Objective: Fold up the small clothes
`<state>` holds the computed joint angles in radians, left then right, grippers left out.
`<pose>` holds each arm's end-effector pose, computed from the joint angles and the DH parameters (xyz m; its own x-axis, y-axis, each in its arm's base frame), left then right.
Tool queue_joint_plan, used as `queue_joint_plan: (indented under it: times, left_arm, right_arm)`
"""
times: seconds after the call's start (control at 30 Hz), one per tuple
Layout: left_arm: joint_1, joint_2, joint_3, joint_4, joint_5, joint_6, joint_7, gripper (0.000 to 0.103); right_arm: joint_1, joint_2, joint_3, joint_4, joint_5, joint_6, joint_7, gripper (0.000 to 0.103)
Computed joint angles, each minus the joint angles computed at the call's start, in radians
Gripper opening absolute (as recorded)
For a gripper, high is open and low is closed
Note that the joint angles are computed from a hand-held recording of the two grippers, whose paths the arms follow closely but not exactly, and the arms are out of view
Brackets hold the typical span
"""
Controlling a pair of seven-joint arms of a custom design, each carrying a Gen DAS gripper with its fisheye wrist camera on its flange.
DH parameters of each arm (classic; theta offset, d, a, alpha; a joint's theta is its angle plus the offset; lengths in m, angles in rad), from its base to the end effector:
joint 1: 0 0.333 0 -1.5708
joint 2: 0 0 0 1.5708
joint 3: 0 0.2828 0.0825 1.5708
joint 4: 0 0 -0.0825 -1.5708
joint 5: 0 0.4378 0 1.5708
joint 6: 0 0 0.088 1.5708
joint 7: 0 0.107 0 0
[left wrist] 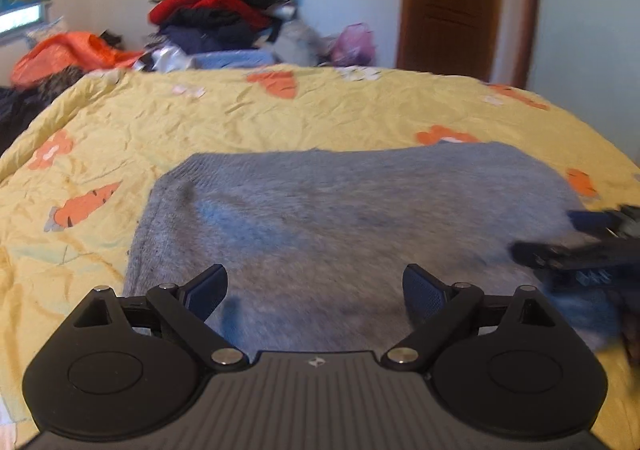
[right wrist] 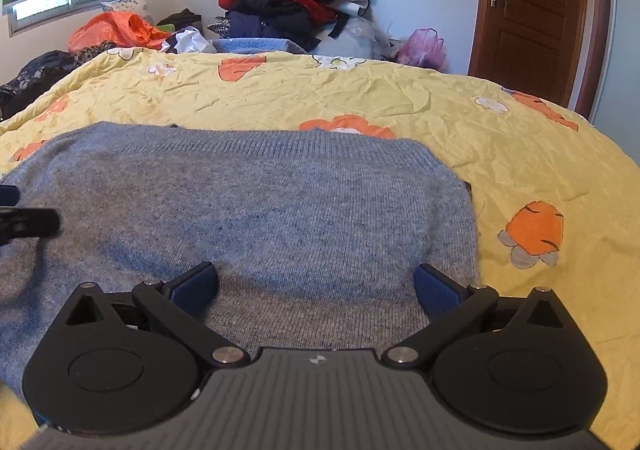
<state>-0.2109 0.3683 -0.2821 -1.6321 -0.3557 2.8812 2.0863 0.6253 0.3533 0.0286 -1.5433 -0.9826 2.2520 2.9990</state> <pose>0.6791 -0.3118 0.4636 -0.6051 -0.7959 0.0188 -0.4863 0.3508 -0.8002 0.6029 0.4299 0.4497 -0.2742 -0.9614 0.0244 -0.5980 0.1505 -0.7872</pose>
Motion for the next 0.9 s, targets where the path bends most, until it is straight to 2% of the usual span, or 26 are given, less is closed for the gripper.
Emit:
queue_joint_plan:
  times: [0.03,0.1,0.13,0.17,0.2,0.3,0.4,0.5,0.57,0.6,0.67,0.73,0.83,0.9]
  left_arm:
    - [0.001,-0.019,0.001,-0.025,0.009,-0.008,0.011,0.095]
    - [-0.026,-0.019,0.044,-0.035,0.082,-0.051,-0.047,0.095]
    - [-0.011,-0.011,0.033,-0.042,0.055,-0.037,-0.03,0.097]
    - [0.029,-0.009,-0.008,-0.054,-0.015,-0.016,0.036,0.097]
    - [0.037,-0.006,-0.013,-0.044,-0.015,-0.032,0.049,0.097]
    - [0.032,-0.005,-0.003,-0.031,-0.007,-0.057,0.062,0.098]
    - [0.021,-0.051,0.021,-0.069,0.004,-0.074,0.011,0.096]
    - [0.08,-0.133,-0.026,-0.156,-0.148,-0.085,0.096,0.097]
    - [0.075,-0.165,-0.011,-0.195,-0.165,-0.114,0.109,0.097]
    - [0.067,-0.175,-0.006,-0.222,-0.166,-0.083,0.133,0.097]
    - [0.069,-0.19,-0.017,-0.259,-0.218,-0.029,0.225,0.097]
    - [0.054,-0.186,0.004,-0.244,-0.196,-0.055,0.194,0.097]
    - [0.025,-0.193,0.049,-0.224,-0.093,-0.104,0.044,0.096]
    - [0.049,-0.221,0.035,-0.235,-0.186,-0.123,0.051,0.096]
  right_arm:
    - [0.0,0.0,0.0,0.0,0.0,0.001,0.0,0.103]
    - [0.0,0.001,-0.001,0.0,0.0,0.001,0.001,0.103]
    - [0.0,0.001,-0.001,0.001,0.0,0.0,-0.001,0.103]
    - [0.001,0.002,0.0,0.002,0.0,-0.002,-0.002,0.103]
    - [0.001,0.002,0.0,0.003,0.002,-0.004,-0.01,0.103]
    - [-0.003,-0.017,0.002,-0.02,0.007,0.004,-0.009,0.103]
    - [0.003,-0.046,0.016,-0.037,0.021,-0.024,-0.004,0.102]
    - [0.008,-0.133,0.037,-0.136,-0.016,0.027,0.073,0.103]
    - [0.001,-0.146,0.068,-0.15,0.033,0.002,0.025,0.103]
    - [-0.002,-0.141,0.08,-0.149,0.066,-0.023,-0.018,0.103]
    - [-0.001,-0.171,0.081,-0.212,0.022,0.008,0.014,0.103]
    - [-0.015,-0.187,0.09,-0.226,0.04,0.017,0.008,0.103]
    - [-0.026,-0.178,0.103,-0.193,0.1,-0.014,-0.051,0.102]
    - [-0.017,-0.199,0.106,-0.205,0.075,-0.022,-0.008,0.102]
